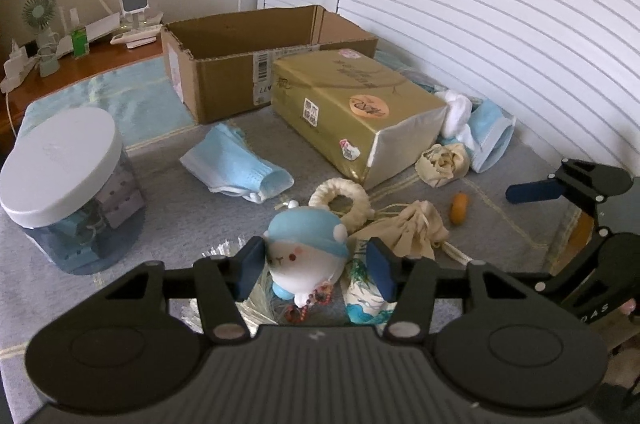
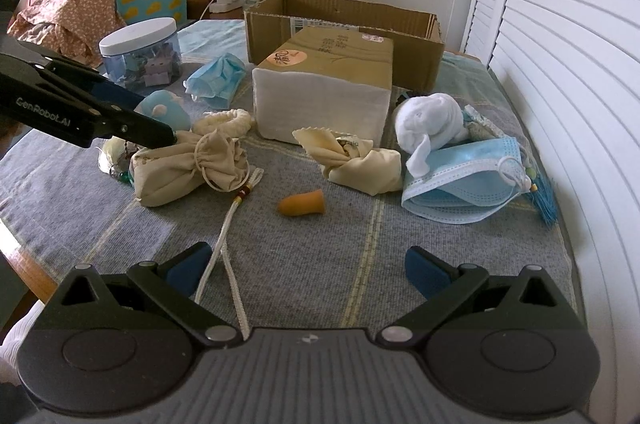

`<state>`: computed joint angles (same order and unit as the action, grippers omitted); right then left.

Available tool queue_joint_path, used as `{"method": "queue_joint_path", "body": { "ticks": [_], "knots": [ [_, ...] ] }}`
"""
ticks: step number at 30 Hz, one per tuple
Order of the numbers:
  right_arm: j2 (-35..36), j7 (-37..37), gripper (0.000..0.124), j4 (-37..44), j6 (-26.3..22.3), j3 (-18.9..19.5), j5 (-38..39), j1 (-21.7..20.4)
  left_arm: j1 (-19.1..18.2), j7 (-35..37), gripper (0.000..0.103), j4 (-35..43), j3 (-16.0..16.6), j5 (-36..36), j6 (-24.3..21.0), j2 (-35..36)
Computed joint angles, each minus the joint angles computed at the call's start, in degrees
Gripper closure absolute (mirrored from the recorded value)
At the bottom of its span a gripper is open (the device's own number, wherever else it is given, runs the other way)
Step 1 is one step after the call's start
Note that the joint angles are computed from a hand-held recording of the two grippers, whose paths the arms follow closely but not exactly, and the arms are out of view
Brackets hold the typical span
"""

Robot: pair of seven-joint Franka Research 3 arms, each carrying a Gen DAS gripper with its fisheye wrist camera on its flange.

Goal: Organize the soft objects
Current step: 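Close the left tool around the blue-capped doll's head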

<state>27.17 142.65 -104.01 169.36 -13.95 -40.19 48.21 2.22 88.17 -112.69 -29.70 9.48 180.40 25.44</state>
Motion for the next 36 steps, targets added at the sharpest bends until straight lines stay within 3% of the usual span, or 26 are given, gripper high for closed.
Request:
{"method": "queue_joint_path", "body": {
  "ticks": [2,5,8,11,14,23,26,29,36],
  "knots": [
    [-0.07,-0.59,0.021,0.09,-0.41,0.41,0.44,-0.26,0.57,0.05,0.049,0.12,-0.65,-0.29,-0.25,0.22],
    [-0.20,-1.70,0.021,0.41,-1.59,1.33,1.27,-0.83,0.15,-0.26,0.060,-0.38,-0.07,-0.06,0.23,-0.45],
    [-0.74,-1.69,0.021,0.37,-1.99,1.49,0.94,-0.85,1.79,0.23,0.061,-0.86,-1.64,-0.39,0.02,-1.03],
    [-1.42,-1.28,0.021,0.38,-1.13,1.35,-0.44,-0.69,0.43,-0.11,0.062,-1.48,0.03,-0.11,-0.12,-2.20],
    [-1.66,-2.96,0.021,0.92,0.01,2.32,-0.61,-1.44,1.05,0.34,0.062,-2.32,-0.47,-0.44,0.42,-2.88],
    [3.74,-23.34,0.021,8.69,1.45,12.88,12.69,-8.36,-1.76,-3.35,0.062,-5.88,4.13,1.90,3.72,-6.82],
    [6.59,-28.45,0.022,12.59,-0.42,14.61,16.13,-8.96,-0.41,-4.20,0.062,-6.63,3.18,2.42,3.33,-7.27],
    [9.14,-31.62,0.022,16.12,-2.44,14.91,19.35,-8.75,1.30,-4.32,0.062,-7.19,1.69,2.58,3.51,-7.29],
    [11.66,-33.36,0.025,19.50,-4.82,10.25,23.95,-4.73,3.20,-4.97,0.062,-7.86,0.21,3.48,4.03,-7.43]
  ]
}}
